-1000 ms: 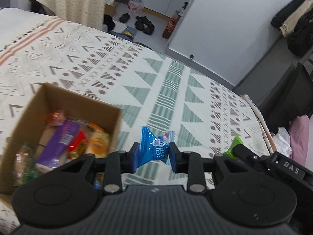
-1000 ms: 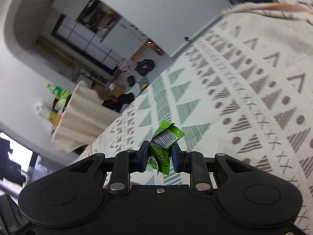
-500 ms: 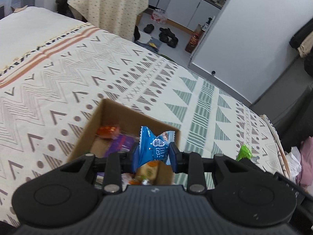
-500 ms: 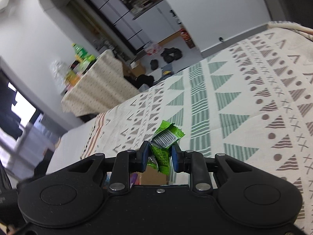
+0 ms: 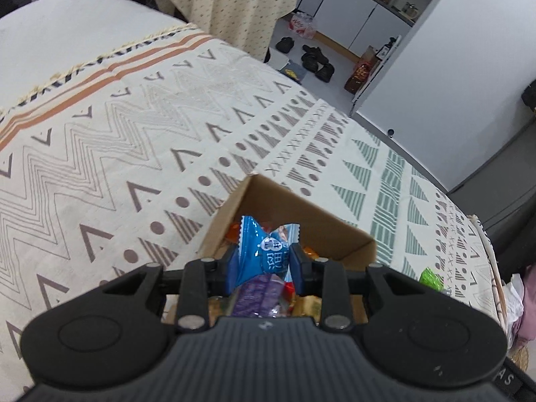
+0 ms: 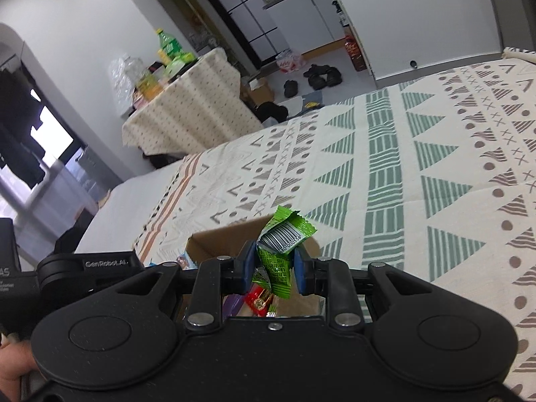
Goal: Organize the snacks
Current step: 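Carry the blue and green candies over the box and open both tools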
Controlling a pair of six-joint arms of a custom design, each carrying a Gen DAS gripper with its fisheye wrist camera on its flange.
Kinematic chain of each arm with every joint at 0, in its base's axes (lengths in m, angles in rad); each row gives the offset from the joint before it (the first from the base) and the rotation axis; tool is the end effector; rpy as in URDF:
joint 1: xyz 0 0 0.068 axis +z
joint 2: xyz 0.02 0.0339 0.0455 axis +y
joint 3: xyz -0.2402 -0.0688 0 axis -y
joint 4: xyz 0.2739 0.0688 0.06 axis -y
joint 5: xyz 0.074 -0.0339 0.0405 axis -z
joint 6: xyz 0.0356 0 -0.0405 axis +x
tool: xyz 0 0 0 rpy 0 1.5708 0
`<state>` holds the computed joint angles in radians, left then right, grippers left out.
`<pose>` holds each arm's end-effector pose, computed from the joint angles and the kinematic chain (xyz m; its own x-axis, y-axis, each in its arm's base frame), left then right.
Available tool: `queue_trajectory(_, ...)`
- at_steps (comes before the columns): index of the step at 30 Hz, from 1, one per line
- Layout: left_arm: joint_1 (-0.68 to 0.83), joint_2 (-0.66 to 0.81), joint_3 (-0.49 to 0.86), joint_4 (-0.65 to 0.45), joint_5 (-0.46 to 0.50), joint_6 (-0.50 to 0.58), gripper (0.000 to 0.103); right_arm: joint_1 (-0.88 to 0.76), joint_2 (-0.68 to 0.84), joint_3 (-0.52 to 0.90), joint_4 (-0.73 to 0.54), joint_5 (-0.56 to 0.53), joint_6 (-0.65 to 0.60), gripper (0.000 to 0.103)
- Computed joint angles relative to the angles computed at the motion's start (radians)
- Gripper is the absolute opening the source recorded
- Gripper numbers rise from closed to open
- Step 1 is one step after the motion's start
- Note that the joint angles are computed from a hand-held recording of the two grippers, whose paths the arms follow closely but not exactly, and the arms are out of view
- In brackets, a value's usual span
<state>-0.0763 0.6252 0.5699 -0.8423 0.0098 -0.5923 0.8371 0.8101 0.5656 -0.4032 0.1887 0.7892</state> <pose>0.1698 -0.0133 0.2132 -0.6927 -0.5069 -0.5130 -0.3669 0.8601 -0.3544 0.1533 0.1601 0.2137 -0.7313 0.2301 -0.6421 -0.1566 0.8596 0.4863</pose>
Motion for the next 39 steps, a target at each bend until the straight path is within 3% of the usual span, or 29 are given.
queue_trajectory(6,0.106,0.022,-0.042,0.056,0.095,0.070,0.031,0.021,0.075,0.023,0.042,0.003,-0.010,0.024)
queue_trajectory(13,0.089,0.118,-0.032,0.109,0.104,0.084,0.032,0.043,0.168,0.053,0.092,0.003,-0.013,0.024)
queue_trajectory(20,0.071,0.072,-0.039,0.070,0.103,0.075,0.046,0.053,0.217,0.072,0.118,-0.007,-0.012,0.024)
queue_trajectory(26,0.088,0.021,-0.016,0.021,0.108,0.067,0.052,0.077,0.235,0.085,0.148,-0.045,0.006,0.025)
queue_trajectory(29,0.083,-0.003,-0.002,-0.008,0.071,0.070,0.060,0.099,0.229,0.086,0.176,-0.072,-0.013,0.029)
queue_trajectory(39,0.076,-0.132,0.024,-0.170,0.039,0.080,0.074,0.151,0.036,0.049,-0.056,0.002,0.067,0.031)
